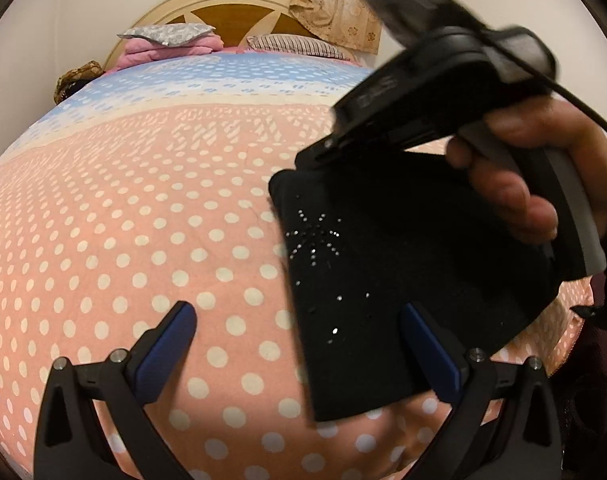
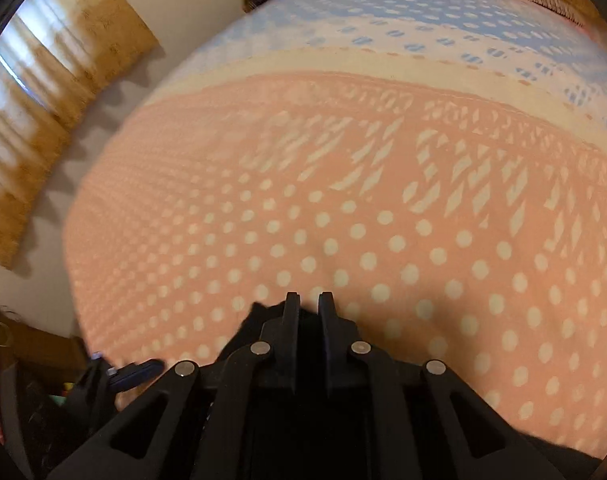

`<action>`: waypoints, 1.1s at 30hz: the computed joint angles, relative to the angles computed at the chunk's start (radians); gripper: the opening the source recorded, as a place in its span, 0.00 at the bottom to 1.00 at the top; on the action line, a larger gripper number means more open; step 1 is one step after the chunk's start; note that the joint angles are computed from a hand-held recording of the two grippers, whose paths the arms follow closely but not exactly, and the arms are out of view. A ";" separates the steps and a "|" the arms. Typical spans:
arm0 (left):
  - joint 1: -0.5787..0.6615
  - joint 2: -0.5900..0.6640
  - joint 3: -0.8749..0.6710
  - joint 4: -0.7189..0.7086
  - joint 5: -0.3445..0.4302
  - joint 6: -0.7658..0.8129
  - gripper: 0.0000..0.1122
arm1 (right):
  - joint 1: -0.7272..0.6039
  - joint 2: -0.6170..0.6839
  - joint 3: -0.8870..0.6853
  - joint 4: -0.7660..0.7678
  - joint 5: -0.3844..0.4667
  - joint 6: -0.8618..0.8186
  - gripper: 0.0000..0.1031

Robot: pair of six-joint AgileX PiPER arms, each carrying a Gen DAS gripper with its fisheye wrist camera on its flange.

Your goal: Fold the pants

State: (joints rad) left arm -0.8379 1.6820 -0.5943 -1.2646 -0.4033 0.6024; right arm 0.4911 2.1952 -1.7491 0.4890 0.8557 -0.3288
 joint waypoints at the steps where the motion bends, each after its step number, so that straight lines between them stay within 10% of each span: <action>1: -0.001 -0.002 0.001 -0.002 0.001 -0.001 0.92 | -0.016 -0.046 0.068 0.058 -0.037 -0.054 0.21; 4: -0.001 -0.006 -0.001 -0.022 0.002 0.011 0.92 | -0.067 -0.206 0.275 0.182 -0.126 -0.186 0.48; 17: 0.049 -0.022 -0.034 -0.125 0.057 0.133 0.92 | -0.534 -0.825 1.046 0.515 -0.256 -0.700 0.61; 24: 0.115 0.014 -0.117 -0.196 0.102 0.283 0.92 | -0.779 -0.692 1.101 0.720 -0.146 -0.954 0.61; 33: 0.197 0.057 -0.134 0.210 0.195 -0.096 0.92 | -0.793 -0.626 1.142 0.899 -0.106 -1.157 0.61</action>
State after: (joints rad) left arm -0.6409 1.7390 -0.7282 -1.0541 -0.2087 0.5059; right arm -0.3017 1.5692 -0.6074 1.3880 0.7500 -1.4857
